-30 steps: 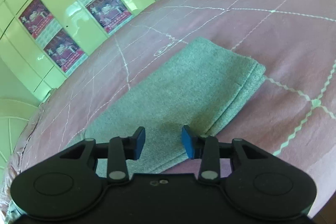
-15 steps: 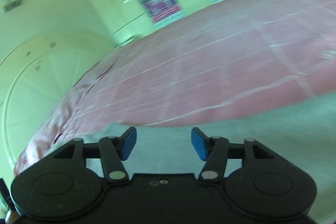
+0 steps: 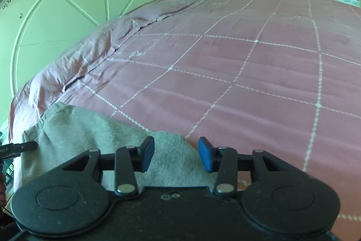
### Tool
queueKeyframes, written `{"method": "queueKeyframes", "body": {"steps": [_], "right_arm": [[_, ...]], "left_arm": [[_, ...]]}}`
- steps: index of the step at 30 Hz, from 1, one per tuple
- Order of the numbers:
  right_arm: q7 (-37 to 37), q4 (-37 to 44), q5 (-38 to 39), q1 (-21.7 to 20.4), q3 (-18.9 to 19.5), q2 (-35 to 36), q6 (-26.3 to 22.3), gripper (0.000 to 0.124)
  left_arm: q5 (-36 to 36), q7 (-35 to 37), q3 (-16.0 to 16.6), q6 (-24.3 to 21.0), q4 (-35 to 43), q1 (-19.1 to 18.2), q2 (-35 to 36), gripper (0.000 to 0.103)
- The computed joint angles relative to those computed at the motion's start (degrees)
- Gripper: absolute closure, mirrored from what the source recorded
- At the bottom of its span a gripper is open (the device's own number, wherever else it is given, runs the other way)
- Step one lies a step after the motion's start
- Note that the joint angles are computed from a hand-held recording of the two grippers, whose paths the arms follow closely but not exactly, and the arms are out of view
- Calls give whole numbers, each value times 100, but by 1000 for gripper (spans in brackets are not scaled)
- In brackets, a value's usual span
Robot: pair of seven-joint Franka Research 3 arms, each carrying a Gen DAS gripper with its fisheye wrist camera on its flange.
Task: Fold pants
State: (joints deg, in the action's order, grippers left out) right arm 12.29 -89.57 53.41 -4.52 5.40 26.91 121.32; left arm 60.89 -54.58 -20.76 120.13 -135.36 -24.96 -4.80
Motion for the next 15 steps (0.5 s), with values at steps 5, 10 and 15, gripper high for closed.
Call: {"method": "queueKeyframes", "body": {"steps": [5,10,15], "right_arm": [[367,658,-624,71,-25,424,-536,93],[456,1407,-845,-202,44,739,-1871,101],[857,1873,-979,-154,15,1010,-2243,98]], "left_arm": [[311,-391,26,348,-279,52,-119,36],[467,-495,18,494,-392,114,-177,36],[637,-629,16,543,-437,156,-165,36]]}}
